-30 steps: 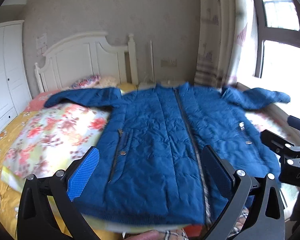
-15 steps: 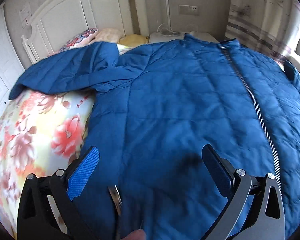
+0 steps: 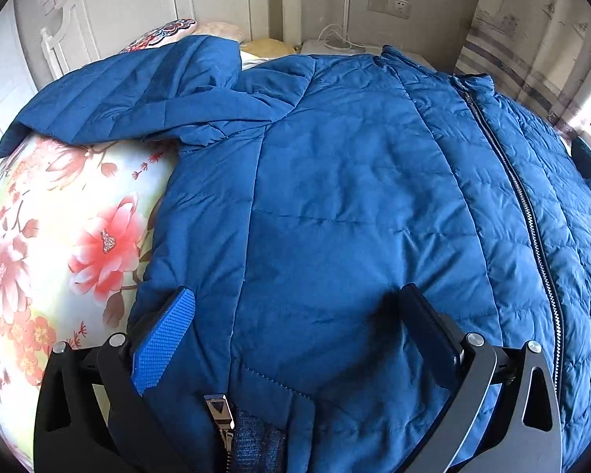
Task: Fold large clothes
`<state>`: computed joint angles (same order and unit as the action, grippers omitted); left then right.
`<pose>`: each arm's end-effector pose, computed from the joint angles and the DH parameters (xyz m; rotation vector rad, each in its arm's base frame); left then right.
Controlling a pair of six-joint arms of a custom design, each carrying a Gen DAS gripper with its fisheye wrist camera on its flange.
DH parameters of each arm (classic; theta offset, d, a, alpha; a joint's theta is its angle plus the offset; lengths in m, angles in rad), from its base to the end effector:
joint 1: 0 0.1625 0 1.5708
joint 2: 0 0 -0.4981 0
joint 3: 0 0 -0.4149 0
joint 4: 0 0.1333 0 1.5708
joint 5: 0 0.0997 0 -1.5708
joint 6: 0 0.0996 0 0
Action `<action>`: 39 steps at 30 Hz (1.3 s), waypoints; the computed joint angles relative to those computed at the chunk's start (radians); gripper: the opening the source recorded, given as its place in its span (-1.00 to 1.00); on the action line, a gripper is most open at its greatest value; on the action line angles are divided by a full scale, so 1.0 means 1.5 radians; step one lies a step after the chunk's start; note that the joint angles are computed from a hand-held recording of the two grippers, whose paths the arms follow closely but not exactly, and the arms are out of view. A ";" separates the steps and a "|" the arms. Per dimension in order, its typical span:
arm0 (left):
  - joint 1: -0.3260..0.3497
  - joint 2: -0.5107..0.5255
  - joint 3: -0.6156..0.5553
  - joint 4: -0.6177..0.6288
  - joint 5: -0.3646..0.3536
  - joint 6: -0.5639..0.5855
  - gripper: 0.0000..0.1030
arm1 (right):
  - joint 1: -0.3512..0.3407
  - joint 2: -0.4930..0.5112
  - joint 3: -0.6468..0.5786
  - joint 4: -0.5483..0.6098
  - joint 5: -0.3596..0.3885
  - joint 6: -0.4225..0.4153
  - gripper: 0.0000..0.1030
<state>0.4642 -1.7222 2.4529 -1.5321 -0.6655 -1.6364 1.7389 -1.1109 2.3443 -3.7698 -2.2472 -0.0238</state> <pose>-0.1401 -0.3069 0.2645 -0.1506 2.1329 -0.8319 0.1501 -0.4604 0.2551 -0.1983 -2.2910 1.2396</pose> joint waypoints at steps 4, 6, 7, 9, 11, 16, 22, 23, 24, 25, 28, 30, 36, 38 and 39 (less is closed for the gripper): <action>-0.007 -0.009 0.006 -0.003 0.002 -0.003 0.91 | 0.110 0.087 -0.034 -0.196 -0.003 -0.187 -0.81; -0.008 -0.008 0.005 -0.001 0.002 -0.005 0.91 | 0.170 0.123 -0.056 -0.210 0.015 -0.246 -0.81; -0.008 -0.008 0.005 0.000 0.002 -0.006 0.91 | 0.207 0.148 -0.070 -0.202 0.041 -0.289 -0.81; -0.011 -0.011 0.006 0.003 0.002 -0.009 0.91 | 0.263 0.185 -0.088 -0.154 0.098 -0.355 -0.82; -0.015 -0.016 0.008 0.004 0.001 -0.010 0.91 | 0.302 0.221 -0.104 -0.082 0.126 -0.379 -0.82; -0.020 -0.028 0.013 0.002 0.001 -0.012 0.91 | 0.306 0.304 -0.162 0.241 0.088 -0.279 0.44; -0.022 -0.030 0.013 0.001 0.001 -0.013 0.91 | 0.275 0.235 -0.110 0.335 0.148 -0.178 0.55; -0.023 -0.031 0.013 0.001 0.001 -0.012 0.91 | 0.276 0.211 -0.091 0.339 0.161 -0.155 0.55; -0.024 -0.033 0.014 0.000 0.001 -0.011 0.91 | 0.272 0.177 -0.060 0.323 0.183 -0.148 0.55; -0.028 -0.038 0.016 -0.001 0.002 -0.011 0.91 | 0.266 0.153 -0.032 0.293 0.191 -0.153 0.55; -0.064 -0.055 0.028 -0.030 0.019 0.007 0.82 | 0.230 0.089 0.043 0.205 0.188 -0.131 0.55; -0.090 -0.044 0.033 -0.101 0.037 0.073 0.82 | 0.179 0.069 0.079 0.137 0.188 -0.107 0.55; -0.067 0.199 -0.027 -0.482 0.068 0.446 0.83 | -0.069 0.013 0.196 -0.028 0.462 0.026 0.07; -0.035 0.294 -0.071 -0.621 0.038 0.585 0.83 | -0.067 0.030 0.201 -0.070 0.448 0.031 -0.07; -0.020 0.336 -0.093 -0.684 0.020 0.647 0.83 | -0.060 0.033 0.201 -0.085 0.430 0.032 -0.09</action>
